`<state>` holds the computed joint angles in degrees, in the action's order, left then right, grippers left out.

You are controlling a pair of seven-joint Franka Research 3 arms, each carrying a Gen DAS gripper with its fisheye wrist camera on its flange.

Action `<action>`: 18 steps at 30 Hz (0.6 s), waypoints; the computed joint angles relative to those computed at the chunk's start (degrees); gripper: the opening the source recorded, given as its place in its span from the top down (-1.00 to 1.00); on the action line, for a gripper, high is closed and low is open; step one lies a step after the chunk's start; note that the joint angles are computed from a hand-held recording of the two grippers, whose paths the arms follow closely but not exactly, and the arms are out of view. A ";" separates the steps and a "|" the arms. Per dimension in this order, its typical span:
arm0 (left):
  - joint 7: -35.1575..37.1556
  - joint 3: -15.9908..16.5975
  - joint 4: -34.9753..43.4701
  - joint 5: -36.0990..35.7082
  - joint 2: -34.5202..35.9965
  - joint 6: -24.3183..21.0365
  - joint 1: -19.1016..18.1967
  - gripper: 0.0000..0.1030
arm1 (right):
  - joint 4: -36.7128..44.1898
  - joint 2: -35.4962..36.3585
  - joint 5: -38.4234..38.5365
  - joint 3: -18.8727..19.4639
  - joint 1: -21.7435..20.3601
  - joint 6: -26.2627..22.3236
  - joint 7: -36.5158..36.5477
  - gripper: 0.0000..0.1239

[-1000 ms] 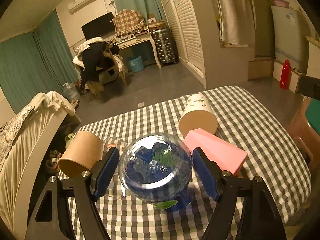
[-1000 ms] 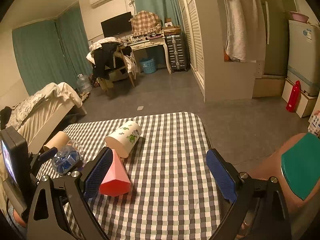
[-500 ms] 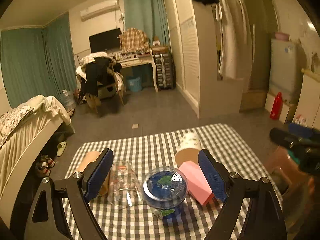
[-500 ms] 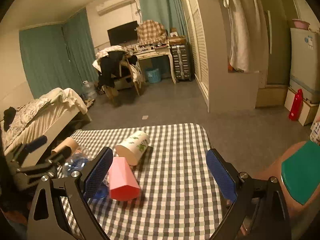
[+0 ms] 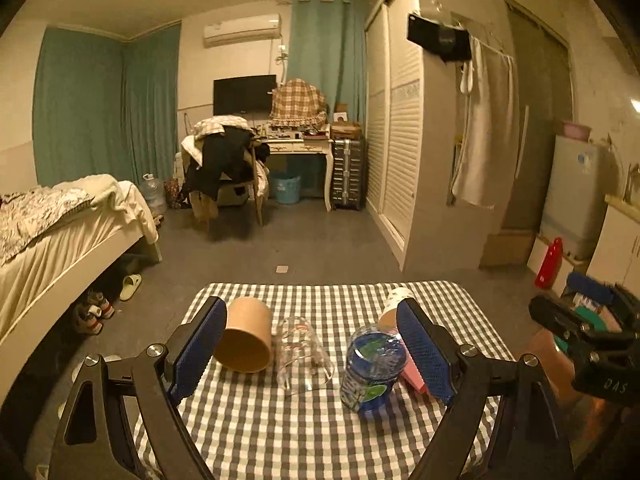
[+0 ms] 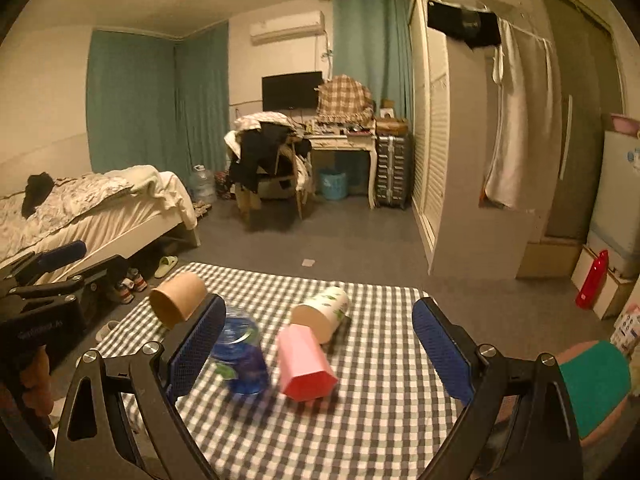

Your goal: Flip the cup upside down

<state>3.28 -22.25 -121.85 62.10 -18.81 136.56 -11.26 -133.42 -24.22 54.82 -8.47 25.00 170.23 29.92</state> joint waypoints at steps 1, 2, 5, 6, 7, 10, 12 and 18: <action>-1.07 -0.05 -0.86 0.34 -0.89 -0.05 0.08 -0.74 | -0.75 -0.47 -1.42 1.38 -1.47 0.01 2.06 -0.53; -2.14 -0.30 -1.35 0.66 -1.27 -0.15 0.19 -0.74 | -1.79 -1.25 -2.31 2.42 -2.13 0.77 3.41 -0.53; -4.91 0.30 -3.93 0.53 -3.13 2.12 0.50 -0.74 | -3.12 -2.66 -2.83 1.72 -0.42 1.79 3.87 -0.53; -5.76 0.37 -4.76 0.66 -3.62 2.94 0.75 -0.74 | -3.55 -3.03 -2.90 1.40 0.22 2.20 3.82 -0.53; -6.80 0.14 -5.40 1.03 -3.88 3.37 1.12 -0.74 | -3.94 -3.22 -2.96 1.20 0.94 2.90 3.73 -0.53; -8.81 -0.66 -7.22 1.54 -4.28 3.39 1.71 -0.74 | -4.56 -2.62 -3.55 0.37 2.56 3.66 4.19 -0.53; -9.58 -1.01 -8.12 2.40 -3.82 3.79 1.79 -0.74 | -4.99 -1.81 -4.06 0.20 2.74 3.06 5.12 -0.53; -9.71 -1.03 -7.10 2.94 0.73 0.74 0.73 -0.74 | -3.52 4.03 -0.80 -1.67 5.79 4.61 1.12 -0.53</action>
